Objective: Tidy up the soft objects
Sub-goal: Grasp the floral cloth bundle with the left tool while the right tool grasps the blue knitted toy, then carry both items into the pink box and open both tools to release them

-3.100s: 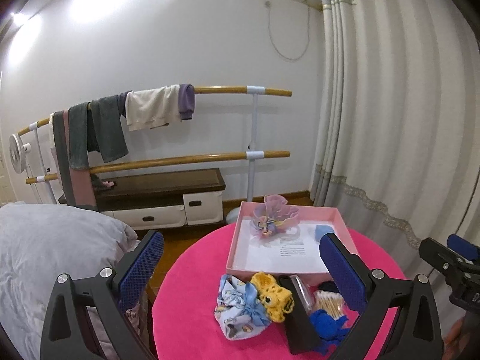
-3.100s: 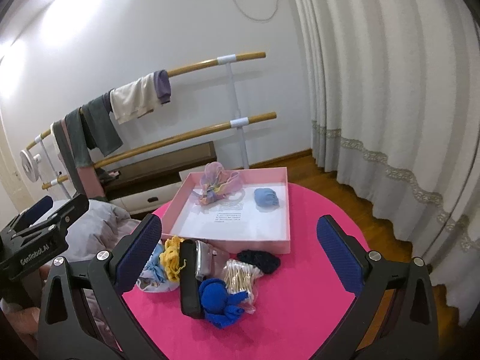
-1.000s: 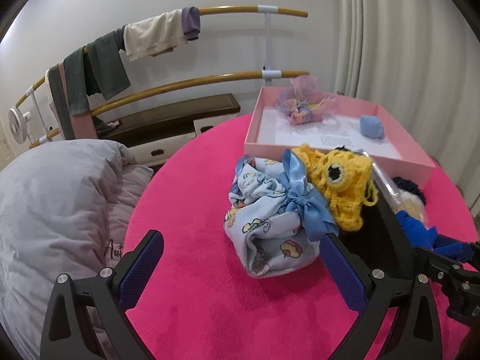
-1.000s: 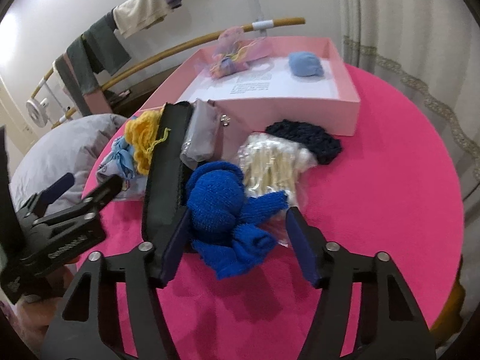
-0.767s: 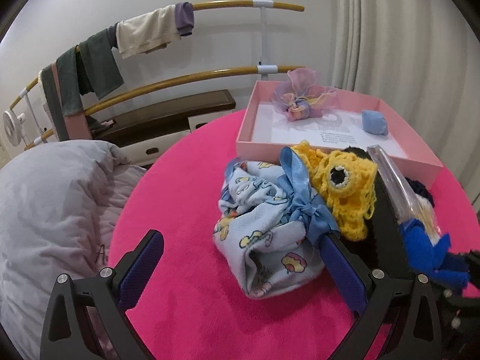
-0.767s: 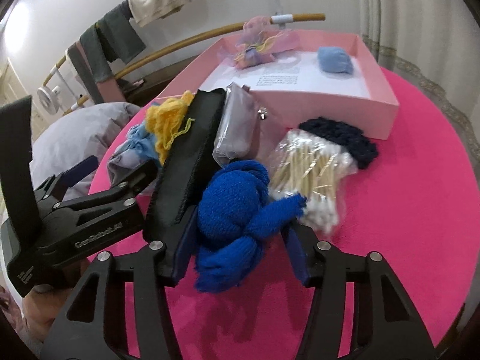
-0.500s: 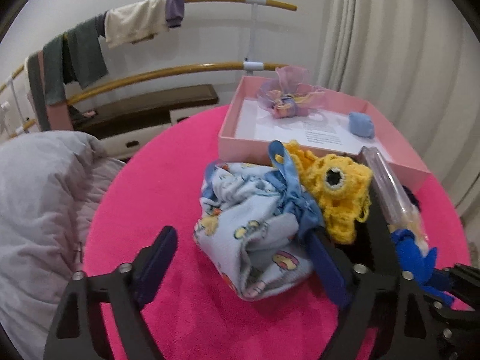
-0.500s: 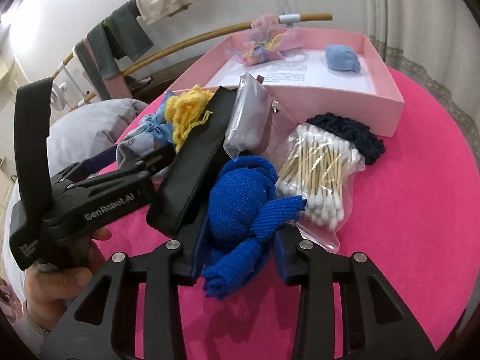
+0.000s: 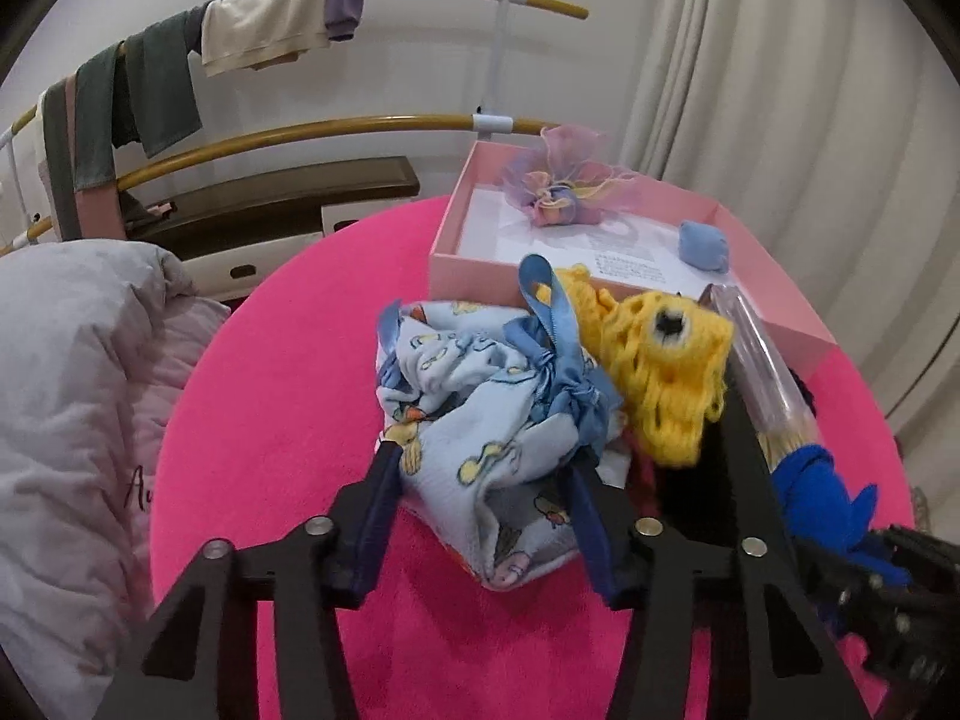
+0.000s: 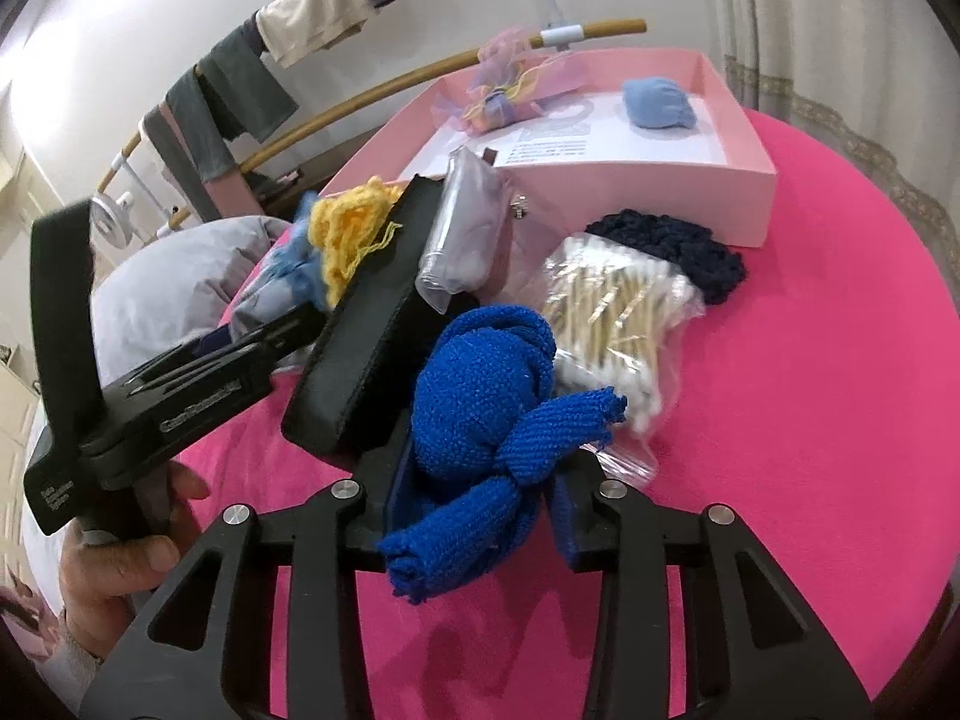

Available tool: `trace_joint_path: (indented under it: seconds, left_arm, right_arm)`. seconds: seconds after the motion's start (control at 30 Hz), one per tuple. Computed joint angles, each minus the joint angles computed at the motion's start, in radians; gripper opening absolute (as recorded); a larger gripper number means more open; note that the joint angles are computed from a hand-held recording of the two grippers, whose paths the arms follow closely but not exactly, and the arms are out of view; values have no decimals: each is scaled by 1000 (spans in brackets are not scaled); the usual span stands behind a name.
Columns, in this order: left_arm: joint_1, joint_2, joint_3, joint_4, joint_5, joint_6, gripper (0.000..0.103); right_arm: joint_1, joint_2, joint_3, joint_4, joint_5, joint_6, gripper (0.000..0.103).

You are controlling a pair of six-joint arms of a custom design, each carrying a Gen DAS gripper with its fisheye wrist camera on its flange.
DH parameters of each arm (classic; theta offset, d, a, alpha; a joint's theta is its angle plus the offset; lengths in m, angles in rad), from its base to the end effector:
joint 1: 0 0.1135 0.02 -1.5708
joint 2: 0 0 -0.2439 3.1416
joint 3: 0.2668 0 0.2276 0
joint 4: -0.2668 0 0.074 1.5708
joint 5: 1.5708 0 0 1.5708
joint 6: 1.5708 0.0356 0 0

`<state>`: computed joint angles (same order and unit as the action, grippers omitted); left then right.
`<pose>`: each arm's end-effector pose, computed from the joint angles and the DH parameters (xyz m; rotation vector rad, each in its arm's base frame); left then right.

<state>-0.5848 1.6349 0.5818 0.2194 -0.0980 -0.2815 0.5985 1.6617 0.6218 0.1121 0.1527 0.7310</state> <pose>0.2270 -0.1461 0.1148 0.3201 2.3975 -0.2844 0.2265 0.1479 0.1101 0.2309 2.5106 0.3661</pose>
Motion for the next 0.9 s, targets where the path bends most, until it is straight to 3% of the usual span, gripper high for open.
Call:
trace_joint_path:
  seconds: [0.27,0.3,0.33,0.4,0.47,0.5,0.57,0.63,0.9]
  left_arm:
    - [-55,-133,-81,-62,-83,-24,51]
    - [-71,-126,-68,-75,-99,-20,61]
    - [-93,-100,-40,-91,-134,-21,82]
    - [-112,-77,-21,-79,-180,-30,98]
    - [-102,-63,-21,-42,-140,-28,88]
    - [-97,-34,-4,-38,-124,-33,66]
    - [-88,-8,11,-35,-106,-47,62]
    - [-93,-28,1,-44,-112,-50,45]
    - [-117,-257,-110,-130,-163,-59,41]
  right_arm:
    - [20,-43,-32,-16,16,26,35]
    - [20,-42,-33,-15,16,24,35]
    - [22,-42,-30,-18,18,26,35]
    - [24,-36,-23,-22,20,26,35]
    - [26,-33,-18,-25,21,26,35]
    - [26,-34,-17,-26,20,27,35]
    - [30,-42,-17,-34,27,27,35]
    - [36,-56,-21,-38,34,29,35]
    - [64,-126,-31,-82,78,38,35]
